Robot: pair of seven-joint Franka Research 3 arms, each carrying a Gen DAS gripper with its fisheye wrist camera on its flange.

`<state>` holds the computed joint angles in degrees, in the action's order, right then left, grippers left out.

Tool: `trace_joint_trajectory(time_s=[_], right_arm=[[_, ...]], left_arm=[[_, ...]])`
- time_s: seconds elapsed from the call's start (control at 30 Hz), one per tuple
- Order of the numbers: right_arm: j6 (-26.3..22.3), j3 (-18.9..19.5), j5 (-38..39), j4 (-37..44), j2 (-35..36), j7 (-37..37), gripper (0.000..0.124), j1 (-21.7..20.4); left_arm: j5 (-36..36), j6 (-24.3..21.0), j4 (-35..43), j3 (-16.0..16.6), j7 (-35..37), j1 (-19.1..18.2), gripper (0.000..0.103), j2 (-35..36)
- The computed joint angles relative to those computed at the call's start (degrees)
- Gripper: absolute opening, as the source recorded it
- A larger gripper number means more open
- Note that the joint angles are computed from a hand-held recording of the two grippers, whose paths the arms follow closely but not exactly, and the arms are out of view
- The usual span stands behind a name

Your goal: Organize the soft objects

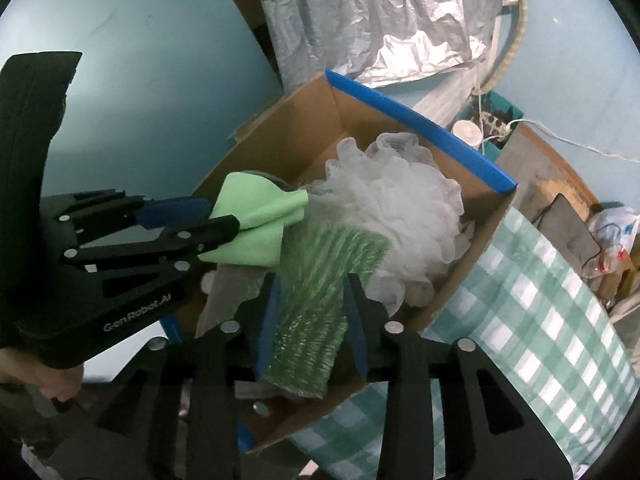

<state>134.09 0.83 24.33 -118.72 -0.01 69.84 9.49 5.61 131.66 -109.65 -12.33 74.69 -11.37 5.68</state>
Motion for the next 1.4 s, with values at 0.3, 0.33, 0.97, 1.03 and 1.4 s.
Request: trace_joint_trajectory(time_s=[0.3, 0.33, 0.97, 1.03, 1.4], right_arm=[[0.9, -0.2, -1.8, -0.9, -2.1, 1.6, 0.047, -0.2], [0.8, -0.3, -1.9, -1.0, -2.4, 1.8, 0.047, -0.2], [-0.1, -0.6, -8.1, -2.8, -12.0, 7.5, 0.064, -1.9], [-0.3, -0.6, -9.4, -2.8, -12.9, 8.8, 0.064, -2.4], [-0.3, -0.8, -15.2, -4.7, -17.9, 14.0, 0.064, -5.1]], left_arm=[[0.0, 0.6, -2.5, 0.2, -0.4, 0.0, 0.038, -3.4], [0.0, 0.8, -2.9, 0.2, -0.6, 0.0, 0.042, -4.0], [-0.3, 1.3, -6.0, 0.1, -3.1, -1.7, 0.072, -12.0], [-0.8, 1.4, -6.1, 0.1, -3.2, -2.0, 0.076, -12.9], [0.2, 2.2, -5.1, -0.8, -6.1, -3.3, 0.088, -16.1]])
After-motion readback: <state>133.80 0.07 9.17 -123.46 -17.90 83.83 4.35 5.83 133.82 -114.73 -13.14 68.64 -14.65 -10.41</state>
